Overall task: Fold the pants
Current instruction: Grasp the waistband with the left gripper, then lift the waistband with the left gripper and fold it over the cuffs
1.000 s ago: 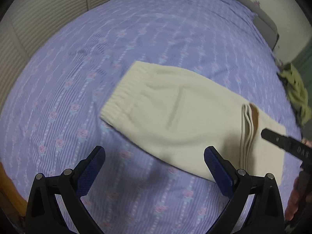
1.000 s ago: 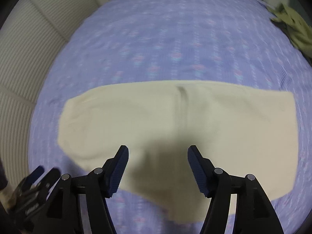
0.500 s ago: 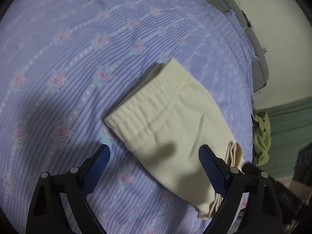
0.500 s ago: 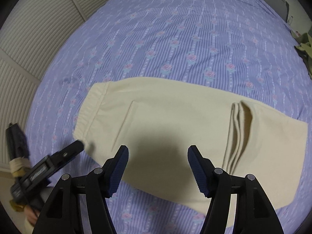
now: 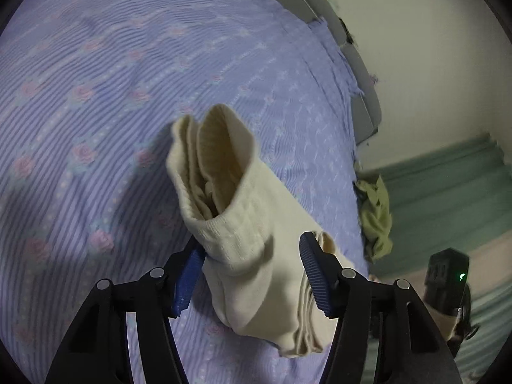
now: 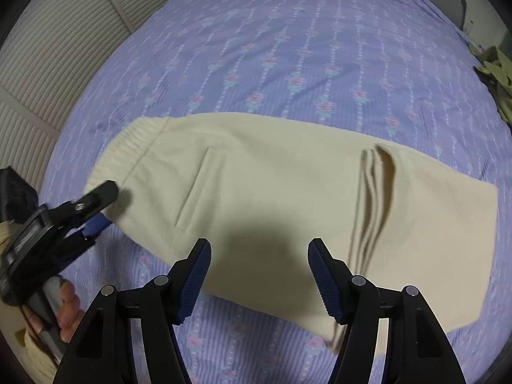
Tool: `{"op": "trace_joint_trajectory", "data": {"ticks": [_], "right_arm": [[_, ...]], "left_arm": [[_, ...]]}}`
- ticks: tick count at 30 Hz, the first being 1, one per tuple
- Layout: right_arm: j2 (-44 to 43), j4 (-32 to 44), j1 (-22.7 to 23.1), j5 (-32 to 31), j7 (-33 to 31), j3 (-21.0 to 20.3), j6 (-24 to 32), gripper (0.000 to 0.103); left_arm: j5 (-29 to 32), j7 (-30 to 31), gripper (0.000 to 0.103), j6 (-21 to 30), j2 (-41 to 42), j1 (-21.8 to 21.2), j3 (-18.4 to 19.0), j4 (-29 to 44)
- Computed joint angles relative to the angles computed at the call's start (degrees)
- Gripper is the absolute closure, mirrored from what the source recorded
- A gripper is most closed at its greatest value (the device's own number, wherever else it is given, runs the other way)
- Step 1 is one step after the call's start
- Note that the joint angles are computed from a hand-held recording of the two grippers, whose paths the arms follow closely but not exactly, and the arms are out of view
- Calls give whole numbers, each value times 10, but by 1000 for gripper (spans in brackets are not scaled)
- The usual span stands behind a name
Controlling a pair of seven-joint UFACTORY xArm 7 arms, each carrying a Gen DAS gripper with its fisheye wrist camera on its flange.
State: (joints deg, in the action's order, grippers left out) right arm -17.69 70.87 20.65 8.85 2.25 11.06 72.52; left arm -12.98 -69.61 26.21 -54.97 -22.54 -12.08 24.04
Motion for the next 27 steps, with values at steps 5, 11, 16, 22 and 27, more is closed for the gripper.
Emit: {"op": "trace_joint_trajectory", "data": {"ticks": [5,11,16,22,27], "right_arm": [[-9,-7,-16,-21,19,-6,5,39],[-28,-22,-31,-48,26,-11,16,39],[-57,-35,-43,-21,2,-37,17,39],[-99,-47,-79,0,-44,-82,0,39],[-77,-40,-110,6,-76,-103,-7,39]], "left_arm": [[-46,-2,36,19,99,-16,39,2],[-1,-79,57,102,147,52,-7,78],[69,-110,77,193,145,76,-45,174],[191,-92,77,326,219,101,-114,362],[290,-71,77,430,316,96,-170,516]]}}
